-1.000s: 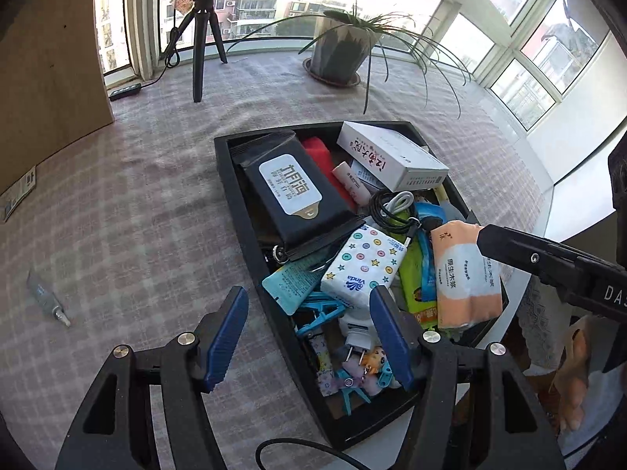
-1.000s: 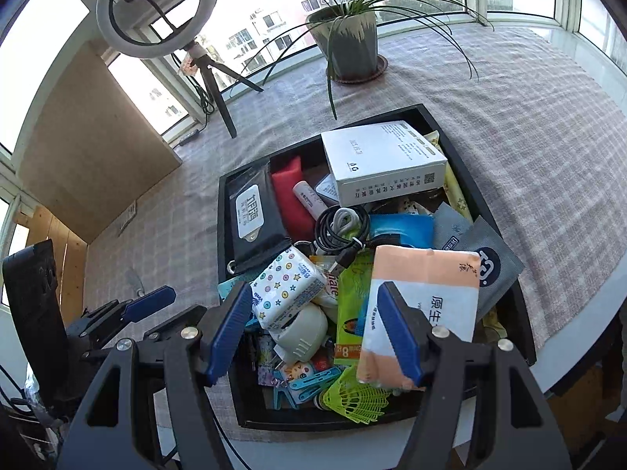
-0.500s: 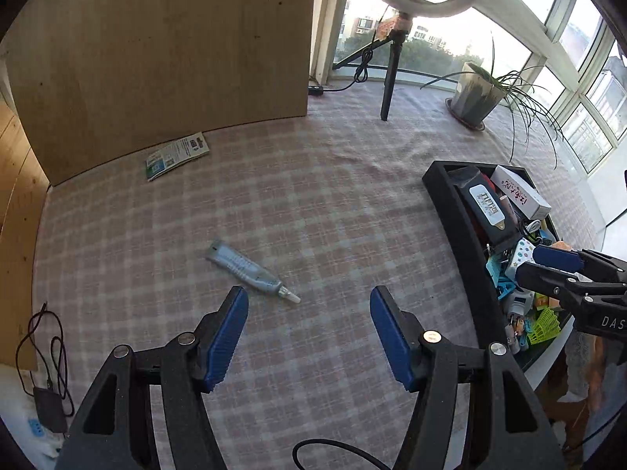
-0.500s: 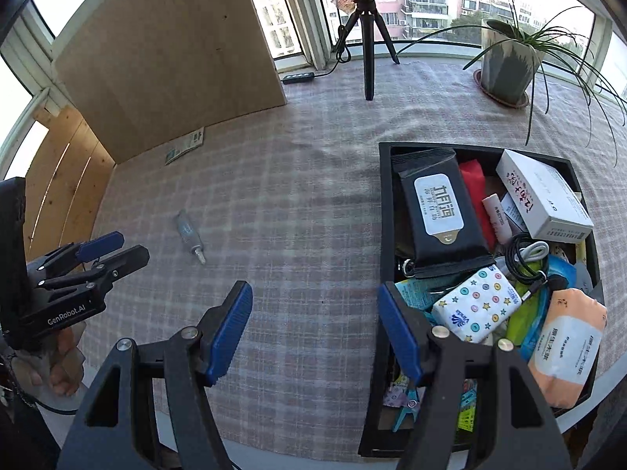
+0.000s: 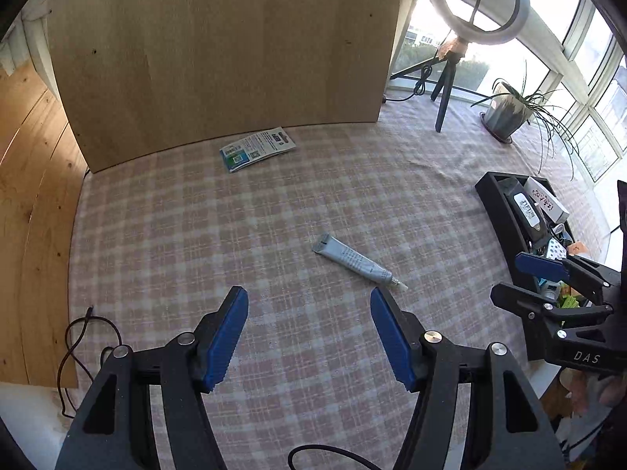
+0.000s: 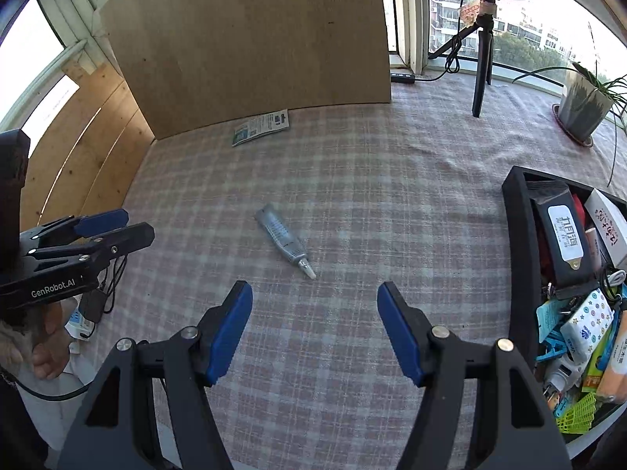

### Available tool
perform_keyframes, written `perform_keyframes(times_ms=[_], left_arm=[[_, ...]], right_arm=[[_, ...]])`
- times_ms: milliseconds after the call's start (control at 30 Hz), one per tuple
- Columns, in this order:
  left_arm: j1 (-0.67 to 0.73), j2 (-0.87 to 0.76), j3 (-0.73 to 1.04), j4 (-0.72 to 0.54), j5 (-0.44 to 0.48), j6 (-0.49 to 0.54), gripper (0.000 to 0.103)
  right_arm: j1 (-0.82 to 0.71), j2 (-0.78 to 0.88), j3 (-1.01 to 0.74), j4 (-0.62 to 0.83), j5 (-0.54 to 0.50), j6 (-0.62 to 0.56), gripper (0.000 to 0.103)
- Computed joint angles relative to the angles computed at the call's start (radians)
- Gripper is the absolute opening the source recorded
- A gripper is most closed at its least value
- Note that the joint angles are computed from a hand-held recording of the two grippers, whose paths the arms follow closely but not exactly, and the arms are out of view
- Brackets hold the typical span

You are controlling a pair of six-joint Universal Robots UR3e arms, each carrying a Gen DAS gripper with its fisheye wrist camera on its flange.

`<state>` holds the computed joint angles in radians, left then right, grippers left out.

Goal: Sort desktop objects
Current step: 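Grasp the silver tube with the right gripper while the left gripper grasps the card packet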

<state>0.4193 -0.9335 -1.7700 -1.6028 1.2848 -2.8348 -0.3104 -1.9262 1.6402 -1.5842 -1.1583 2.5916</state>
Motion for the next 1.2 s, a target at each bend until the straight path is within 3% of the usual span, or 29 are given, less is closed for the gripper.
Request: perform_keyframes(times_ms=[133, 333, 533, 667, 900, 1200], left_arm=[[0.145, 0.005, -0.064, 0.053, -0.099, 0.094, 0.072], [-0.044, -0.333, 0.062, 0.256, 0.137, 0.024, 0.074], [-0.155, -0.674, 0.297, 0.283, 0.172, 0.107, 0.074], [-0.239, -0.874, 0.437, 0.338, 0.278, 0.164, 0.074], [-0.262, -1.200, 0.789, 0.243, 0.301, 0.260, 0.074], [-0.274, -1.359, 0.944, 0.216, 0.340, 0.363, 0.074]], right_arm=[[0.144, 0.132, -0.058, -0.095, -0.106, 0.030, 0.065], [0.211, 0.282, -0.130, -0.120, -0.128, 0.010, 0.065], [0.269, 0.474, -0.215, -0.127, -0.141, 0.012, 0.065], [0.308, 0.560, -0.255, -0.138, -0.148, 0.008, 0.065], [0.355, 0.683, -0.336, -0.157, -0.173, 0.027, 0.064], [0.386, 0.727, -0.352, -0.190, -0.201, 0.021, 0.064]])
